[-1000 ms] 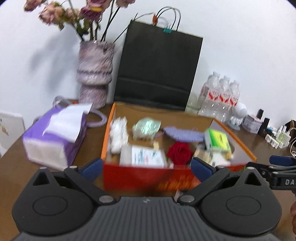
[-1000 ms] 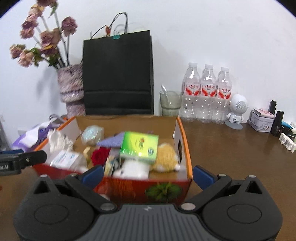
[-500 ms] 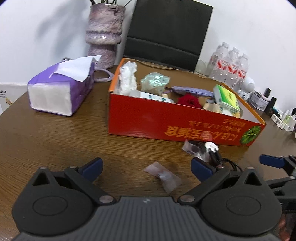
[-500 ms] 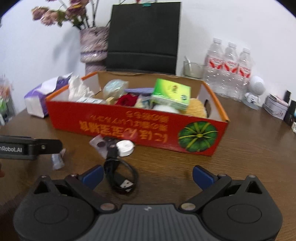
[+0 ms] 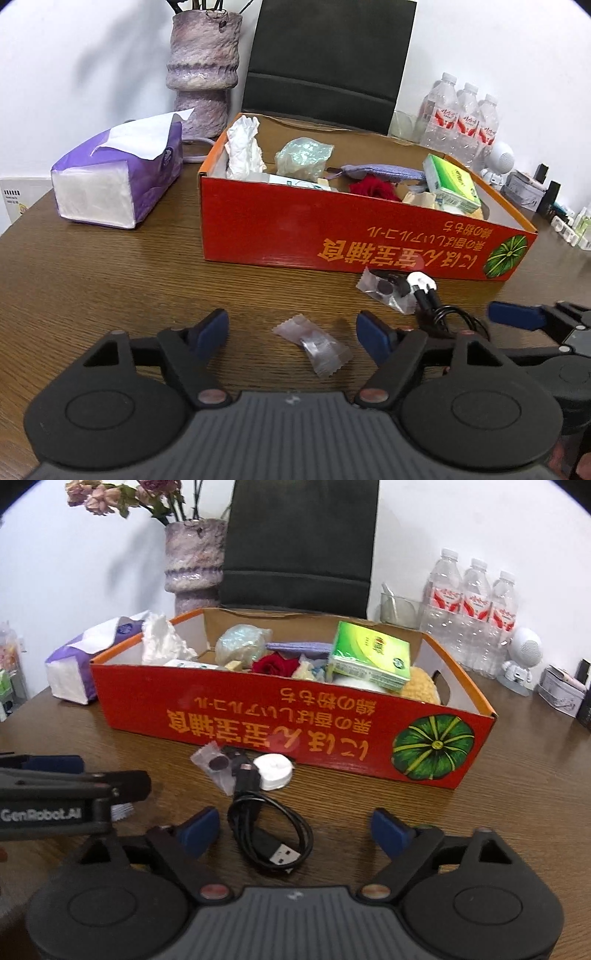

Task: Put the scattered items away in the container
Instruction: 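Grasp the black USB cable with the right gripper while the left gripper grasps the clear wrapper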

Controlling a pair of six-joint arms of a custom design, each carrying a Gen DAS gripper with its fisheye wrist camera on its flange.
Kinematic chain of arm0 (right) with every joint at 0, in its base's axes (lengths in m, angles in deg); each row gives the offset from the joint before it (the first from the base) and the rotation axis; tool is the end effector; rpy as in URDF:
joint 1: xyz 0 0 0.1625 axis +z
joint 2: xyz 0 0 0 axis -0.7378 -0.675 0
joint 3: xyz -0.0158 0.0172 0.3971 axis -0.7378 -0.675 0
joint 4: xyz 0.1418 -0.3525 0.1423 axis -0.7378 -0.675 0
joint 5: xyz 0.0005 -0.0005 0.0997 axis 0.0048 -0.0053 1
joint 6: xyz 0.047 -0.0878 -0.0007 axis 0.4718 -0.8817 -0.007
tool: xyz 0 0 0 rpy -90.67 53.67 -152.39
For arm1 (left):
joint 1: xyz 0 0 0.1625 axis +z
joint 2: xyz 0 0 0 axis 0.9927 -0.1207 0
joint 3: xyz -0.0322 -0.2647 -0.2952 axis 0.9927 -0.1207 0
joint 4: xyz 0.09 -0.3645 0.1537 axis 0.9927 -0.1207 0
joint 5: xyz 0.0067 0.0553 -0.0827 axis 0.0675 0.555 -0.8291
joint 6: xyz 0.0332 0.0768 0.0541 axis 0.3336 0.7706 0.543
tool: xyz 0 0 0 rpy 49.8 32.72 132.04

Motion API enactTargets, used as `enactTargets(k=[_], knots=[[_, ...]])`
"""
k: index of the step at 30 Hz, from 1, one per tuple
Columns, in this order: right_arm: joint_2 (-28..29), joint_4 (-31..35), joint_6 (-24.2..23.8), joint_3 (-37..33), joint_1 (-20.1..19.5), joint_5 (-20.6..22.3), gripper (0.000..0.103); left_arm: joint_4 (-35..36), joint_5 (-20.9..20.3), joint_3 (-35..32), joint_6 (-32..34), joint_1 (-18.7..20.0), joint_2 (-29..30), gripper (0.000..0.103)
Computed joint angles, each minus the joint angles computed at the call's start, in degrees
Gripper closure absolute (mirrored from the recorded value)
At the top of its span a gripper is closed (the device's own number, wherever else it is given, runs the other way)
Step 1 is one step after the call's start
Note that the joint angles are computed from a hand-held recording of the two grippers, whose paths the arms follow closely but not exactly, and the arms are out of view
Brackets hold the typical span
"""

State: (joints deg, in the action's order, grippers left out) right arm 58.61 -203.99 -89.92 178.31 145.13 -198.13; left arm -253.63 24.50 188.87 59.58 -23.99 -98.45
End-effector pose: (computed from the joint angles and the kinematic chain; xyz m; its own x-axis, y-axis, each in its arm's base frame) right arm 0.1519 -0.5352 0.0125 -0.6819 -0.0424 0.7302 -0.5861 0.6290 -0.5108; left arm -0.1054 -0.5554 0.1200 -0.7886 0.1861 -0.5861 0.5493 0.6416 -0.5354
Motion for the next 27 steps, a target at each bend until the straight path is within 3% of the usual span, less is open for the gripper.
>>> enactTargets(k=[2, 5, 7, 9, 10, 27], knots=[[-0.54, 0.36, 0.43, 0.86, -0.29, 1.61, 0.032, -0.59, 0.12, 0.27, 0.11, -0.16, 0.08, 0.034], [-0.79, 0.18, 0.18, 1.55, -0.42, 2.77, 0.038, -2.22, 2.13, 0.61, 1.89, -0.84, 0.82, 0.052], [-1.45, 0.73, 0.86, 2.44, -0.65, 4.09, 0.055, -4.03, 3.33, 0.99, 3.61, -1.2, 1.45, 0.06], [-1.54, 0.29, 0.41, 2.86, -0.66, 4.38, 0.058, -4.36, 2.84, 1.3, 4.11, -1.2, 1.34, 0.08], [-1.49, -0.01, 0.18, 2.96, -0.66, 4.42, 0.059, -4.26, 2.4, 1.43, 4.08, -1.1, 1.15, 0.083], [-3.01, -4.3, 1.22, 6.63, -1.35, 5.74, 0.061, -9.42, -1.58, 5.92, 2.45, -0.77, -1.75, 0.085]])
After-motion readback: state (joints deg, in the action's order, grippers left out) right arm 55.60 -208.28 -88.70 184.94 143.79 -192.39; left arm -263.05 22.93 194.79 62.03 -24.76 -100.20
